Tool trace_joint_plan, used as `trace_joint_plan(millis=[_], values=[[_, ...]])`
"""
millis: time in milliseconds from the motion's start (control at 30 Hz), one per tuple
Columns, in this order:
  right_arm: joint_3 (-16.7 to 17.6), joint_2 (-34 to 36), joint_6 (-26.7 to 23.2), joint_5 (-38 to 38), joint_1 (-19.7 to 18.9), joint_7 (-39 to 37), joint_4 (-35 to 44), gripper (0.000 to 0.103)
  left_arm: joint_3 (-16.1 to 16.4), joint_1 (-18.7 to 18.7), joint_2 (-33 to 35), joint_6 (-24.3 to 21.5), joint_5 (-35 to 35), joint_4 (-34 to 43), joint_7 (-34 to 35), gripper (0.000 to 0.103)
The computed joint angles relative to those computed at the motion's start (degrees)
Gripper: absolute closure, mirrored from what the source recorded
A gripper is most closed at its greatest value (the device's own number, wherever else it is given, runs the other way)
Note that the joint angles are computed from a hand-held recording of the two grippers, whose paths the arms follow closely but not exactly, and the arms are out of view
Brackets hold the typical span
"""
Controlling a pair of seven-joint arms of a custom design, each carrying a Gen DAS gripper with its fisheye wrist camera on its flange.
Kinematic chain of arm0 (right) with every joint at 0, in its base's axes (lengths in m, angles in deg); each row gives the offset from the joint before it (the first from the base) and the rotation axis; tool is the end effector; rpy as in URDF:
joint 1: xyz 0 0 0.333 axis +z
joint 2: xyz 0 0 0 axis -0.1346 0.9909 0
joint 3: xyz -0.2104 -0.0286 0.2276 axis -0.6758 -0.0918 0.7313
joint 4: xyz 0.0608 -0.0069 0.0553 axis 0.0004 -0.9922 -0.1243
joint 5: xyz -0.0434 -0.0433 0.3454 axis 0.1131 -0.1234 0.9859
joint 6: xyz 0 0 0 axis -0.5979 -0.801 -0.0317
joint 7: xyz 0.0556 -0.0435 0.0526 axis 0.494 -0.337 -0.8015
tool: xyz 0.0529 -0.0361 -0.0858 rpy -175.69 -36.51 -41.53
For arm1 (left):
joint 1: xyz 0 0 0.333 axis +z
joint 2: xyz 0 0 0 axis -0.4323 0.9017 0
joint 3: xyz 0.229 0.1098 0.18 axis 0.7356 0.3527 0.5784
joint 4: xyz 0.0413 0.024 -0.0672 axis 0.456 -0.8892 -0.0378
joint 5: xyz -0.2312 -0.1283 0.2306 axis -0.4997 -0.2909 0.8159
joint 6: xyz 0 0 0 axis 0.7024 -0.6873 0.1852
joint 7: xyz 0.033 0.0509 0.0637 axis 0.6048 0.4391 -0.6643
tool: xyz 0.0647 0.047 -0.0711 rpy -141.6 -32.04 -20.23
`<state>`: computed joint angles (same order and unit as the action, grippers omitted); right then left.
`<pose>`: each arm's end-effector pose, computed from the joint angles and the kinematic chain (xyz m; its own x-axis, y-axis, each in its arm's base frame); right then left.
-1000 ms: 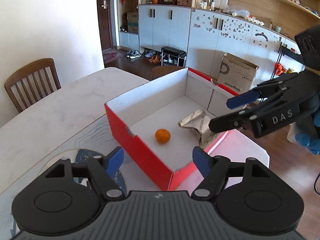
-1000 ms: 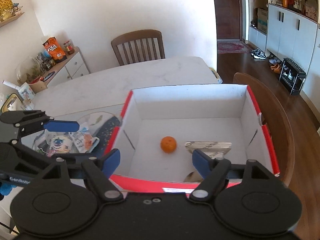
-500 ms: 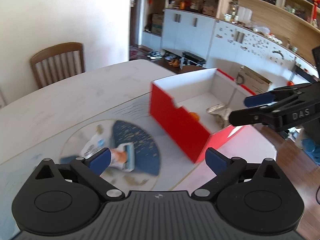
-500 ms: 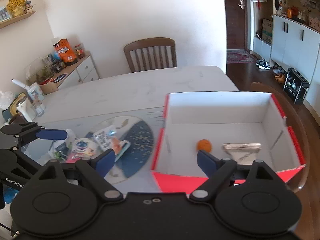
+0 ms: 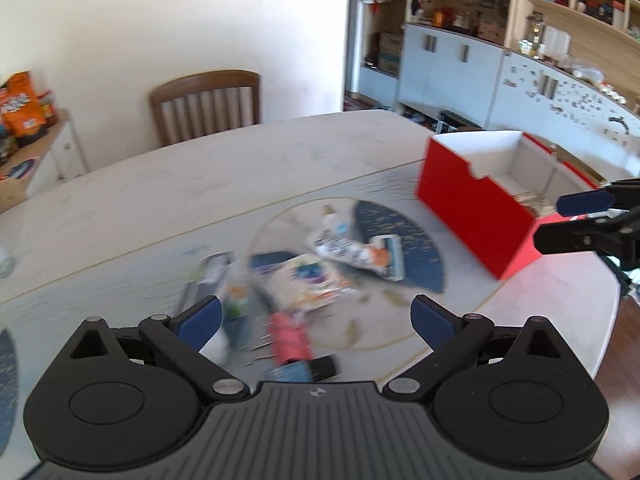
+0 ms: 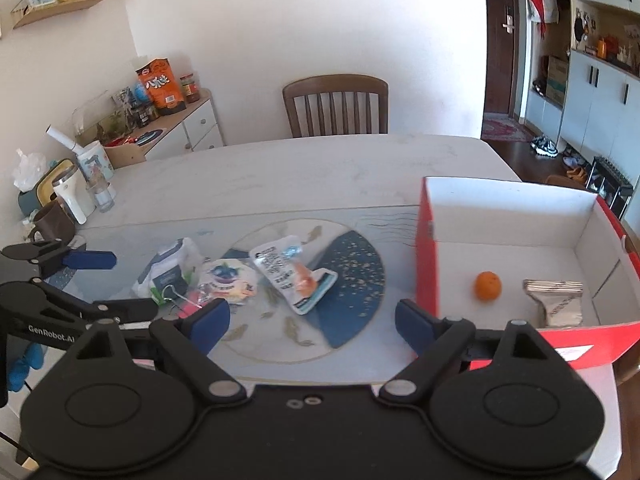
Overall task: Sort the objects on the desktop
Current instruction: 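Withdraw both tools from the box back toward the table items, then grasp the white bead bag with the left tool while the right tool grasps the heart pin cushion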
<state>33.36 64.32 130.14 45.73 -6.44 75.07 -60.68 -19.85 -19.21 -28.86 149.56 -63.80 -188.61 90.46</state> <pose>0.5970 0.2215 0.4324 0.4288 -0.8974 -0.1040 -0.6457 -0.2239 -0.7300 0.6630 -0.0597 0.4190 -0.5092 -0.8604 0.0204 -0.5922 0.3331 -0.7337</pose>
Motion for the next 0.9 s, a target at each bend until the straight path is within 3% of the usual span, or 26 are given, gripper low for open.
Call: trace_joint_plan(millis=[167,233,367,633,800,900], values=[[-5.27,0.71,3.81,-4.78,7.14,6.23,-1.6,0.013,0.89,1.7,0.25,1.21,-0.43,-1.03,0.29,0.002],[-9.35,0.87,5.46,-7.58,11.57,9.71,-2.33,0.013,0.54,2.66,0.49,1.94,-0.97,-1.45,1.22,0.002],[-13.22,1.65,6.61,-11.36,16.35,14.32,-2.74,0.013,0.08,4.33,1.05,2.3,-1.79,-1.75,2.74,0.002],[-15.32,3.26,6.39,-16.99,19.86,21.62,-2.92,0.013,-0.5,6.04,3.03,4.54,-1.99,-1.59,5.06,0.002],[-18.68,4.47,6.55,-20.99,23.62,26.46,-2.15,0.013,-2.01,7.39,4.49,6.75,-2.15,-1.29,6.86,0.002],[-19.21,5.27,5.83,-22.79,24.46,28.62,-1.35,0.014,-1.6,7.44,5.48,5.86,-1.18,-0.37,5.76,0.002]])
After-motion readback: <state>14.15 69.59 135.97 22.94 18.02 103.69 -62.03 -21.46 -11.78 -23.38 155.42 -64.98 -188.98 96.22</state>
